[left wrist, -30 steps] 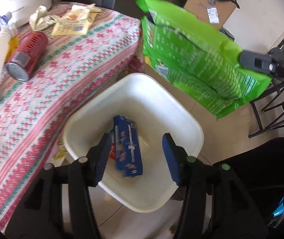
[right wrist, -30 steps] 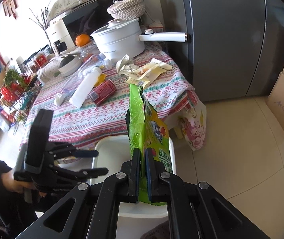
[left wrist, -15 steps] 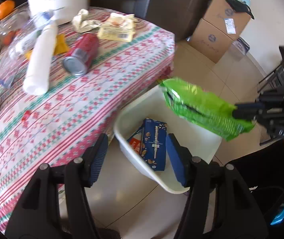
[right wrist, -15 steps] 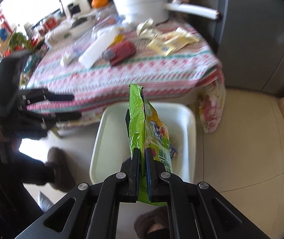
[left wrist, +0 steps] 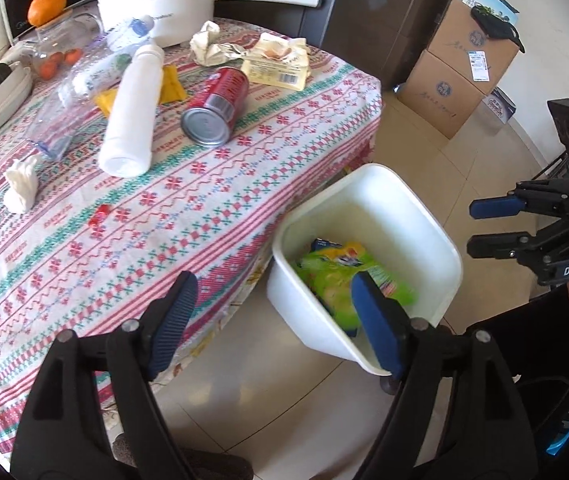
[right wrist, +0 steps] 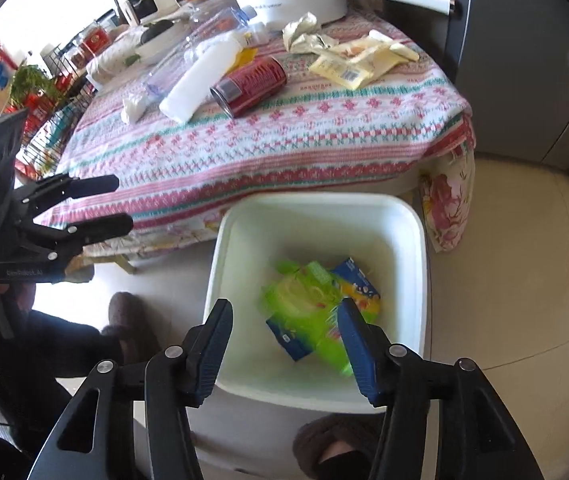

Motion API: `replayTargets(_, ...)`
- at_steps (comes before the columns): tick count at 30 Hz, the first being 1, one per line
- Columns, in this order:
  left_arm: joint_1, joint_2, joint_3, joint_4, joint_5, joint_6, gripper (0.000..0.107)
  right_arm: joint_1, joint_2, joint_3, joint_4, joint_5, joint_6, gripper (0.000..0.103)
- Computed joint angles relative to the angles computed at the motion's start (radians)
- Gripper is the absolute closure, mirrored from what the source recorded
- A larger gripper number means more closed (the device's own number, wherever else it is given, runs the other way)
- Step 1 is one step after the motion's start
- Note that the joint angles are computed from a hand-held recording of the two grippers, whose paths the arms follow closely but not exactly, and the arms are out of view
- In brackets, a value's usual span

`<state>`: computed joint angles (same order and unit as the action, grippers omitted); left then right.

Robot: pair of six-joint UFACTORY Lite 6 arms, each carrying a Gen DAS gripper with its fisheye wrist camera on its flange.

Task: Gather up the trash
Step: 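Grasp the white plastic bottle with the left tool while the right tool returns to the table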

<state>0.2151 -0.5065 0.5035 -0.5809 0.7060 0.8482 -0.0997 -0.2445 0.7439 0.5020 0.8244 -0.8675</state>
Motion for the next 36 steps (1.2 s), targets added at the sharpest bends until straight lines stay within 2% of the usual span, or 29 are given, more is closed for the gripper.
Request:
replayTargets(11, 0.162, 0.087, 0.083, 0.03, -0.004, 0.047, 0.018, 0.074, 0.061, 0.067, -0.053, -0.056, 0.151, 0.03)
replayTargets(21, 0.334, 0.37, 0.332, 0.009, -0.048, 0.088, 0.016, 0.188, 0.166, 0.212, -0.127, -0.109, 0.348, 0.025)
replayTargets(32, 0.221, 0.685, 0.622, -0.122, -0.124, 0.006, 0.016, 0.336, 0.353, 0.447, -0.277, -0.168, 0.622, 0.023)
replayTargets(36, 0.145, 0.794, 0.698, -0.118, -0.169, -0.054, 0.022, 0.365, 0.444, 0.55, -0.31, -0.161, 0.695, 0.022)
